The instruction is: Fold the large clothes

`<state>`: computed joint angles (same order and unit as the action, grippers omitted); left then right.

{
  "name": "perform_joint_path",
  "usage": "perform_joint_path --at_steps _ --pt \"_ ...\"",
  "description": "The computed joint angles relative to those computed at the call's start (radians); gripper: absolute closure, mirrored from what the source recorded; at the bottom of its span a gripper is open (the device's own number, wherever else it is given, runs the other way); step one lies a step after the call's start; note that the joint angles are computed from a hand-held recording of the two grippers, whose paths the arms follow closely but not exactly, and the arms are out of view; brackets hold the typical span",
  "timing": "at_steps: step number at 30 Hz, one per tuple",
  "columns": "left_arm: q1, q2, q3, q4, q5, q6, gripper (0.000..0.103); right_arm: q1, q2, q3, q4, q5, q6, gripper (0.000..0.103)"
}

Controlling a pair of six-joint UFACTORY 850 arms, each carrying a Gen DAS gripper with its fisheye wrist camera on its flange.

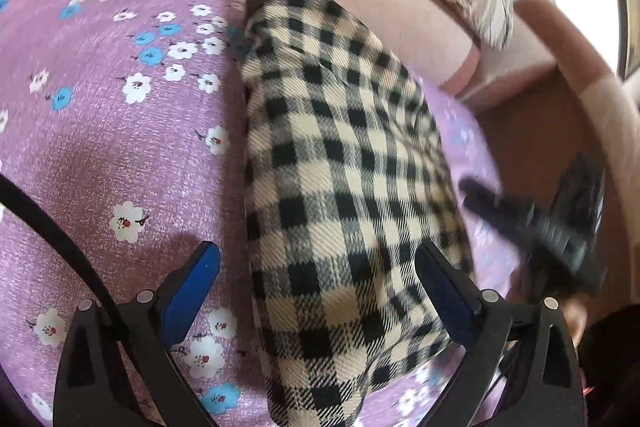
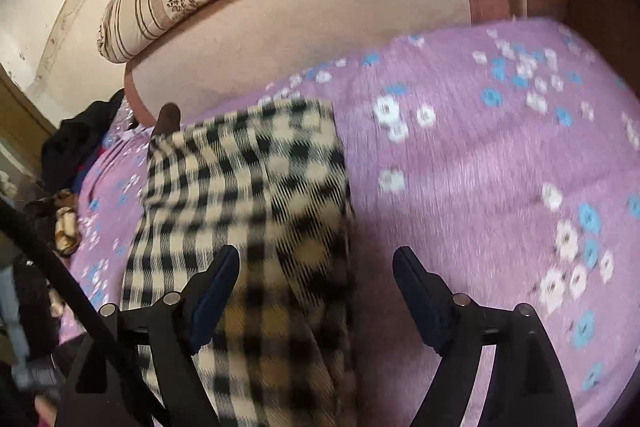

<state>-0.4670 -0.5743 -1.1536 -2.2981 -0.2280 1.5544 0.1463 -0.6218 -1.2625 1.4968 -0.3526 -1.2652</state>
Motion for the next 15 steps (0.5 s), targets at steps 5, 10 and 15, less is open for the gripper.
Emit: perform_joint_path --at_steps 5,10,15 --pt "0.02 -0.043 -0.051 0.174 -0.032 -0.183 0.005 -0.014 -0.054 -0.03 -0.023 -0.106 0.03 0.018" --pt "0.025 -0.097 -0.101 0.23 -0.06 -0.214 0.002 -0.021 -0.105 -0.059 0.048 -0.23 -0.053 0.018" --pt "0.018 -0.132 -0.166 0.477 -0.044 -0.394 0.036 -0.009 -0.115 -0.07 0.041 -0.246 -0.001 0.056"
